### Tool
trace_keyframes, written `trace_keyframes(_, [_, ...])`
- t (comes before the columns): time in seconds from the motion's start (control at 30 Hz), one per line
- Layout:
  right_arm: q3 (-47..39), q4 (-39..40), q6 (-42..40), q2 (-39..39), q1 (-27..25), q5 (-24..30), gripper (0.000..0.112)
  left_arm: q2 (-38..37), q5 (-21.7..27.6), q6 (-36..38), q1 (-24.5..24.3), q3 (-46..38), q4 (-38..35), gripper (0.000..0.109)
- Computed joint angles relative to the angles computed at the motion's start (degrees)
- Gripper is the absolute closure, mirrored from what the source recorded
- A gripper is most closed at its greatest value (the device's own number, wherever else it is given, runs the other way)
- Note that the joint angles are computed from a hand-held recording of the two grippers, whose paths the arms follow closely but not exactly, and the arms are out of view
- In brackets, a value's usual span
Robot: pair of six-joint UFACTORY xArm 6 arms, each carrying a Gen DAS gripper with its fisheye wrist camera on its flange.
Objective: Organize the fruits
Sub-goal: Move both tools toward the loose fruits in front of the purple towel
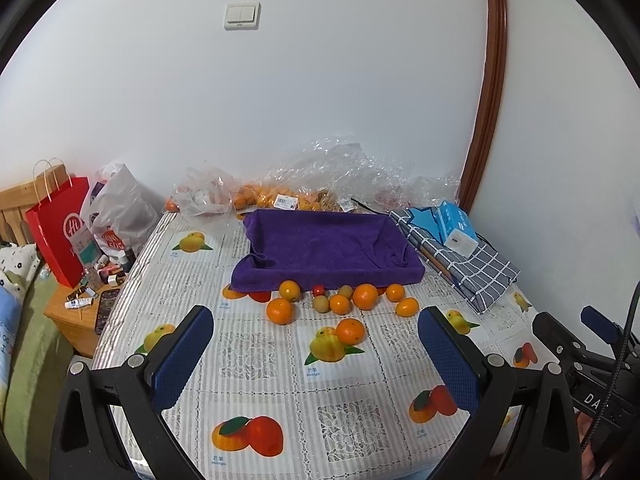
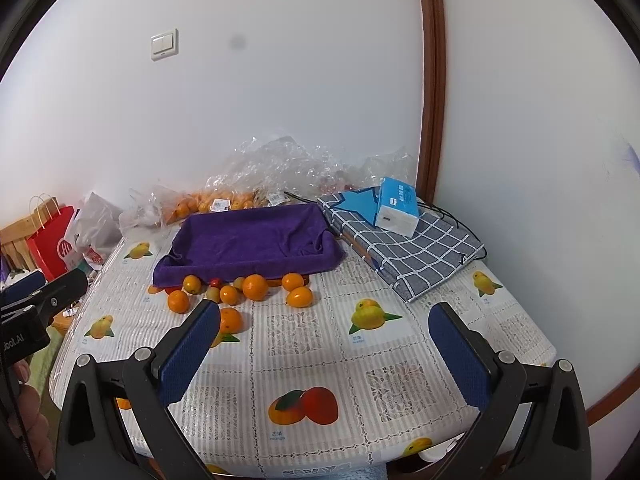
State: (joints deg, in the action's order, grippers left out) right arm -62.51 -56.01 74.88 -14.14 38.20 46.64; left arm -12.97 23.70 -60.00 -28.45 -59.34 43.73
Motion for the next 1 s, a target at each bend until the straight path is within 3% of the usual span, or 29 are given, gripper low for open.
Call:
trace_keyframes(0.23, [0.3, -0.4, 0.2, 0.0, 0.1, -0.6, 0.010, 0.3, -0.4, 1.3, 0.3, 0.0, -2.2, 0.006])
trace_keyframes(0.73, [1.6, 0.4, 1.1, -0.3, -1.0, -5.9, 0.010, -1.0, -1.1, -1.1, -0.2, 0.8, 2.6, 0.006])
trace_keyframes(0.8, [2.8, -1.4, 1.9, -1.2, -0.9, -6.8, 0.010, -0.1, 1.3, 0.8, -0.8, -0.5, -0.2, 0.006])
trace_keyframes(0.9, [2.9, -1.9, 2.6, -1.7, -0.9, -6.6, 0.010, -1.0, -1.0, 0.3, -0.3, 0.9, 0.7, 0.006])
trace_keyframes(1.0, [3.6, -2.4, 3.6, -2.0, -1.3, -8.6, 0.010, -0.6, 0.0, 0.7, -0.3, 0.4, 0.0, 0.006])
